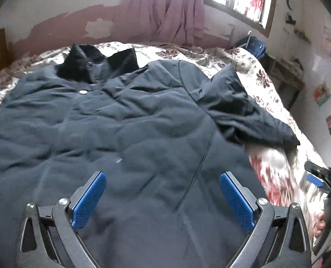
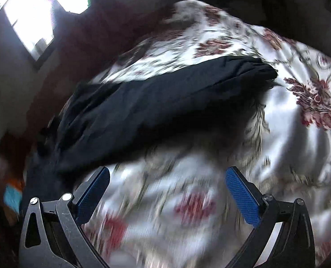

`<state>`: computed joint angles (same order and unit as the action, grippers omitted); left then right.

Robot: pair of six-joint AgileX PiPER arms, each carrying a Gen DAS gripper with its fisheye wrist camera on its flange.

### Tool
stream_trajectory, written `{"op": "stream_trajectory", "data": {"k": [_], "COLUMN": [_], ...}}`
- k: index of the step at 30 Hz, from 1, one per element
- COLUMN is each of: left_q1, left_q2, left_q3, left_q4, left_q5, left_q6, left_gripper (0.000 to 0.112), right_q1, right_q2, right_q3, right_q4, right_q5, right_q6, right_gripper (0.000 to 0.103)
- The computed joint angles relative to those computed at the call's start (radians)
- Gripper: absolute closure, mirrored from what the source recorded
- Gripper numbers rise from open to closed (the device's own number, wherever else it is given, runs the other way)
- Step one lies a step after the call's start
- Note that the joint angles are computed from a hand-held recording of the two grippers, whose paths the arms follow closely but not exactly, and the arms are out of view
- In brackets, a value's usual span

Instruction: Fold large clothes

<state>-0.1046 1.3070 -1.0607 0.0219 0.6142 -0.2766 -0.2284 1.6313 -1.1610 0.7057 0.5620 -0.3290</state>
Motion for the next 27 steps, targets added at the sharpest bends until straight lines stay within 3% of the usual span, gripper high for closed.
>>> {"op": "stream_trajectory", "data": {"k": [4, 6, 8, 10, 12, 13, 14, 15, 20, 24, 25, 27], "left_q1": [0.015, 0.025, 0.03, 0.047, 0.064, 0.072, 0.082, 0.093, 0.133, 0.182, 0.215, 0.311], "left_q2": [0.1, 0.134, 0.161, 0.164, 0.167, 0.172, 0.176, 0.177, 0.199, 0.168, 0.151, 0.099], "left_q3": [-0.014, 0.001, 0.012, 0.032, 0.05, 0.053, 0.058, 0.064, 0.062, 0.099, 0.108, 0.115], "left_q4": [-0.126, -0.198, -0.228, -0.301, -0.383, -0.416, -0.462, -0.5, -0.635, -0.809, -0.876, -0.956], "left_q5": [-0.092, -0.109, -0.116, -0.137, -0.152, -0.152, -0.154, -0.153, -0.141, -0.126, -0.095, 0.025], "left_q6": [0.087, 0.163, 0.193, 0.254, 0.327, 0.357, 0.399, 0.436, 0.565, 0.719, 0.775, 0.843], "left_gripper": [0.01, 0.01, 0.01, 0.01, 0.009, 0.009, 0.009, 0.009, 0.009, 0.01, 0.01, 0.01], "right_q1": [-0.028, -0.054, -0.063, -0.059, -0.046, -0.037, -0.027, -0.013, 0.131, 0.283, 0.328, 0.444], "right_q2": [0.145, 0.221, 0.26, 0.289, 0.299, 0.29, 0.288, 0.286, 0.188, 0.195, 0.214, 0.283], "right_q3": [-0.122, -0.174, -0.174, -0.172, -0.165, -0.158, -0.177, -0.206, -0.347, -0.659, -0.755, -0.955], "right_q4": [0.088, 0.183, 0.276, 0.348, 0.399, 0.402, 0.364, 0.287, -0.213, -0.613, -0.713, -0.89], "right_q5": [0.009, 0.055, 0.049, 0.028, -0.003, -0.017, -0.017, -0.019, -0.085, 0.083, 0.157, 0.206], "right_q6": [0.065, 0.1, 0.121, 0.125, 0.108, 0.117, 0.167, 0.251, 0.606, 0.81, 0.866, 0.858], "right_gripper": [0.001, 0.001, 0.005, 0.017, 0.054, 0.064, 0.077, 0.084, 0.092, 0.092, 0.092, 0.092]}}
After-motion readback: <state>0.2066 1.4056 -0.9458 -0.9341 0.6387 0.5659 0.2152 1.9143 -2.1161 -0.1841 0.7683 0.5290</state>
